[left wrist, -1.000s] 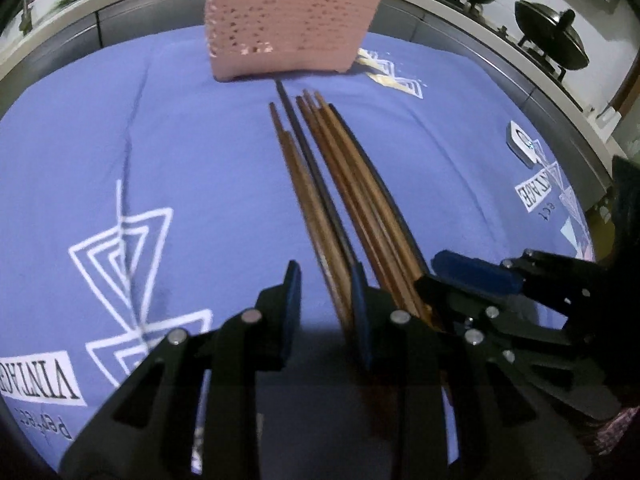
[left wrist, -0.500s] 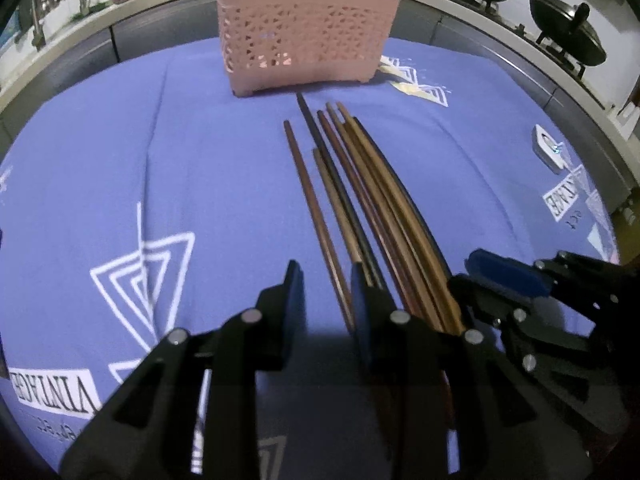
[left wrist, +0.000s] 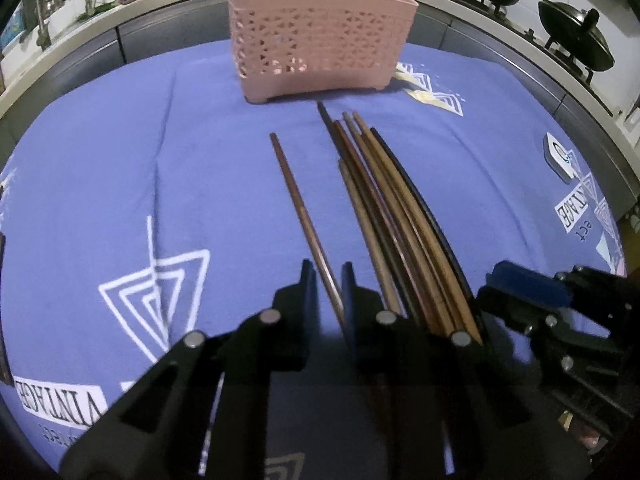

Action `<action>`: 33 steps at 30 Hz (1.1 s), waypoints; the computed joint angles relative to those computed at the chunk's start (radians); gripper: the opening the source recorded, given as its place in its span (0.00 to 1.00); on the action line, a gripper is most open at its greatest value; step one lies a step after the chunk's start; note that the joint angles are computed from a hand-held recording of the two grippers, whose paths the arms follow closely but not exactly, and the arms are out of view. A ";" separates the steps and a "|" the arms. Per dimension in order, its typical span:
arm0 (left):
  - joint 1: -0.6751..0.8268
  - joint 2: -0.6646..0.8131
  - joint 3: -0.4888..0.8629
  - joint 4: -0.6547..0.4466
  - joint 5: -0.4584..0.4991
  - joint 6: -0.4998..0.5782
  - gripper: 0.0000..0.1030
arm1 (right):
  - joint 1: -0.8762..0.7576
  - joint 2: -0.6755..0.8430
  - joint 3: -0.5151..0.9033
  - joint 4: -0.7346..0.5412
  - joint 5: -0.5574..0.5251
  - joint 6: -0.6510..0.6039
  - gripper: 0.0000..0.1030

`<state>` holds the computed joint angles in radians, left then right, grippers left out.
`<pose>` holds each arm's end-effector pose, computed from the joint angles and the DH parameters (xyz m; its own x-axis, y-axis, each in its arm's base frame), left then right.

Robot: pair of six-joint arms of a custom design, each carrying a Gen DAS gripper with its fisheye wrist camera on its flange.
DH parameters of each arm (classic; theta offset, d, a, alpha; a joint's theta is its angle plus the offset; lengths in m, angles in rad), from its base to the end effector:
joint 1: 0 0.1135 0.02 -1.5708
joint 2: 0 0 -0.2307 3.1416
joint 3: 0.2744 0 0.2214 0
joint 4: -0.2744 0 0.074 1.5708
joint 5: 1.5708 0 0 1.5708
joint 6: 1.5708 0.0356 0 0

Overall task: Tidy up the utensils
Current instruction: 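Grasp one chopstick with the left tool while the right tool grasps another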

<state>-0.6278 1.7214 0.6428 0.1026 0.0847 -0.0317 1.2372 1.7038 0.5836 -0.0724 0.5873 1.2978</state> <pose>0.2164 -0.1608 0.0914 -0.6898 0.4616 -0.5578 0.6021 0.7936 -0.0878 0.0958 0.2162 0.0801 -0.7749 0.2119 -0.5954 0.0990 0.9712 0.2167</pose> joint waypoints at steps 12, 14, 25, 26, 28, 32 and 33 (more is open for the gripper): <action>-0.011 0.044 0.063 -0.020 -0.035 0.013 0.14 | -0.080 0.096 0.096 -0.013 -0.022 -0.116 0.21; -0.009 0.069 0.098 -0.032 -0.042 0.013 0.14 | -0.125 0.108 0.121 -0.024 -0.031 -0.172 0.21; 0.019 0.210 0.298 -0.064 -0.044 -0.003 0.06 | -0.398 0.145 0.219 0.028 -0.213 -0.502 0.04; 0.041 0.212 0.326 -0.103 0.001 -0.006 0.05 | -0.415 0.118 0.188 0.060 -0.243 -0.500 0.04; 0.073 0.151 0.311 -0.105 0.036 -0.003 0.05 | -0.420 0.035 0.123 0.099 -0.245 -0.495 0.04; 0.133 -0.036 0.266 -0.108 0.114 -0.005 0.05 | -0.365 -0.205 0.044 0.059 -0.135 -0.502 0.04; 0.147 -0.083 0.266 -0.120 0.133 -0.007 0.05 | -0.359 -0.243 0.038 0.051 -0.116 -0.513 0.04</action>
